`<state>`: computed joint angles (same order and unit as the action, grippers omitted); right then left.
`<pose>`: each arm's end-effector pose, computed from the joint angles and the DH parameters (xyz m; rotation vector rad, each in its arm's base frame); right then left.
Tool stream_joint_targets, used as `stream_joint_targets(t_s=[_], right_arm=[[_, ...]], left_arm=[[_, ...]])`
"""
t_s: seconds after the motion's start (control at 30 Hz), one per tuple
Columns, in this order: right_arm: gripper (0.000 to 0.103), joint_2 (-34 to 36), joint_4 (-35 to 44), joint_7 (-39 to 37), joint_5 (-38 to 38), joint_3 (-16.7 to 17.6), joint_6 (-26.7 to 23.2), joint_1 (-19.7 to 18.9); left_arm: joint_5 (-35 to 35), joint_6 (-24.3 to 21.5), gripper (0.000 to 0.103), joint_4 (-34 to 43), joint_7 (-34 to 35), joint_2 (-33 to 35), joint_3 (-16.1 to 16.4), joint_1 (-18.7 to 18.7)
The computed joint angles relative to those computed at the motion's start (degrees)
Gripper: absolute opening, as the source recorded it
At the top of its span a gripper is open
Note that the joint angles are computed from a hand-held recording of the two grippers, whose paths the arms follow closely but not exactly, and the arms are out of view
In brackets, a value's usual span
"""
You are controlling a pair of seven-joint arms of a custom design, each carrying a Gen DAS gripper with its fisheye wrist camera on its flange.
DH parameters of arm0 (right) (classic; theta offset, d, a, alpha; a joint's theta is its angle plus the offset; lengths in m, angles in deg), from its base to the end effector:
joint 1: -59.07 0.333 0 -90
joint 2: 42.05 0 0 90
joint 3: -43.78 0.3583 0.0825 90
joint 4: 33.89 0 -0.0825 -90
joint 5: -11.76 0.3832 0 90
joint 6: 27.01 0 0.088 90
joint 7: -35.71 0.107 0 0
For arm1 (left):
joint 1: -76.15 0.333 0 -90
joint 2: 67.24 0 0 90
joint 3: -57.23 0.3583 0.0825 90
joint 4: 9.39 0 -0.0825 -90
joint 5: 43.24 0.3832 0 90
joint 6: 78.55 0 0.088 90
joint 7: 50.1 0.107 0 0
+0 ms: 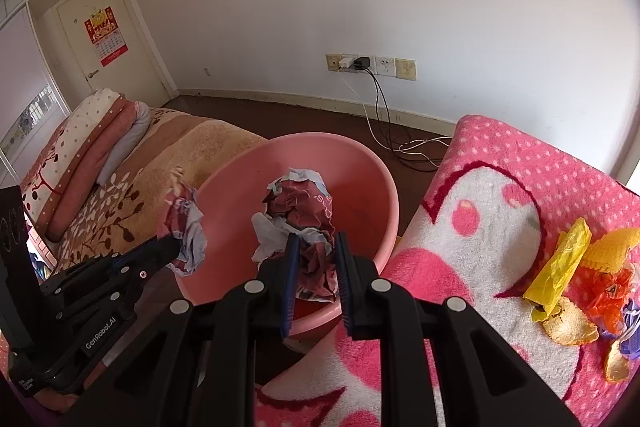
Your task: Collect trash
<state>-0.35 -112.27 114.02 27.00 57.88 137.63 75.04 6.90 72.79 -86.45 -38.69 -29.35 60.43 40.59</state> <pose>0.7359 0.3360 0.4175 -1.9185 1.3115 -0.2636 0.6560 -0.4545 0.4358 -1.8365 1.6092 -0.9019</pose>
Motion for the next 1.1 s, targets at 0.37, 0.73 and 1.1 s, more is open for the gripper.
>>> stream_joint_targets(t_s=[0.37, 0.73, 1.1], right_arm=[[0.036, 0.37, 0.26, -1.81, 0.92, 1.33, 0.01, -0.64], [0.048, -2.2, -5.11, -4.54, 3.67, 3.87, 3.79, -3.2], [0.048, -7.92, -16.18, -5.69, 5.53, 5.89, 10.57, -7.98]], left_arm=[[0.52, 2.62, 0.039, -1.3, -1.9, -0.73, 0.35, 0.26], [-1.29, 4.26, 0.039, -0.09, -0.48, 0.17, 0.09, 0.13], [-2.51, 1.59, 0.039, 5.2, 4.6, 2.95, 0.43, -2.1]])
